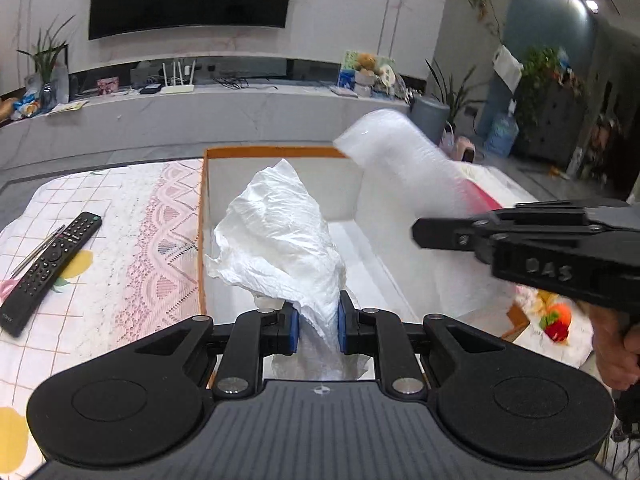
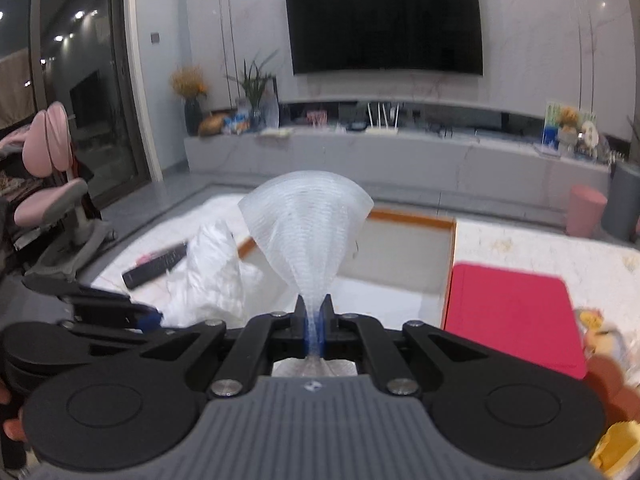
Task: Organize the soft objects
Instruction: 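Lift the white bag and bubble wrap and carry both over the orange box, then open both tools to drop the bag and bubble wrap into the orange box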
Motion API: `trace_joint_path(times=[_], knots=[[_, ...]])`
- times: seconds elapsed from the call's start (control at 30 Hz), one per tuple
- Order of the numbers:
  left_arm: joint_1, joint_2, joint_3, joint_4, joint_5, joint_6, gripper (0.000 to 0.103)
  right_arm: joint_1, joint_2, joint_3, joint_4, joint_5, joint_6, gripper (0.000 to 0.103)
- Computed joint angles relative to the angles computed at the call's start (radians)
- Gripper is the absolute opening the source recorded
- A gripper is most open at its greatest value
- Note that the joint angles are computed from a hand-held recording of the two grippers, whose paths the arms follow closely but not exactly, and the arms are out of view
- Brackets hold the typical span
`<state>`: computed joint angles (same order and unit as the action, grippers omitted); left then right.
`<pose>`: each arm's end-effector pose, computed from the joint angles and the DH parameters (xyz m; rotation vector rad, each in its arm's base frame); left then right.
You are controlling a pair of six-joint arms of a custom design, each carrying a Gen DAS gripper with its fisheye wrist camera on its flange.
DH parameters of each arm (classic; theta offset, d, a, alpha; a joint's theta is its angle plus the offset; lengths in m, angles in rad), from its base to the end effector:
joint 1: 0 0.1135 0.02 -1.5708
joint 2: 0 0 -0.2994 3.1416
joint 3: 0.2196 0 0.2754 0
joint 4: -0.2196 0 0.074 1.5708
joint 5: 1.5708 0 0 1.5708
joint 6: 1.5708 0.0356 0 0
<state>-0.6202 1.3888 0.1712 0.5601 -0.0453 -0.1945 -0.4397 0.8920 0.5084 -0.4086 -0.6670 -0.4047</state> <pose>0.1651 -0.1160 0.1096 0.4522 2.2109 -0.3923 0.1680 -0.0547 0.2290 -0.2692 2.1653 0.3195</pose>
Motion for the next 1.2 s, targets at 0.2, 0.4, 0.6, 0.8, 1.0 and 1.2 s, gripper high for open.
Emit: trace_joint_path(times=[0.2,0.4,0.6,0.8,1.0,1.2], knots=[[0.026,0.051,0.007,0.007,0.018,-0.003,0.021,0.101,0.077,-0.019,0.07,0.089,0.0,0.001],[0.059,-0.004,0.012,-0.057,0.009,0.012,0.021,0.172,0.152,-0.015,0.109,0.164,0.013,0.001],[0.03,-0.056,-0.001,-0.087,-0.056,-0.022,0.029,0.238,0.207,-0.012,0.115,0.225,0.016,0.001],[0.016,-0.084,-0.007,-0.104,-0.071,-0.06,0.037,0.299,0.242,0.005,0.118,0.288,0.044,0.001],[-0.061,-0.139,-0.03,-0.106,-0.215,-0.074,0.069,0.336,0.256,0.014,0.119,0.339,0.067,0.002],[-0.051,-0.265,-0.067,-0.119,-0.167,-0.158,0.092,0.304,0.281,0.047,0.089,0.339,0.087,0.005]])
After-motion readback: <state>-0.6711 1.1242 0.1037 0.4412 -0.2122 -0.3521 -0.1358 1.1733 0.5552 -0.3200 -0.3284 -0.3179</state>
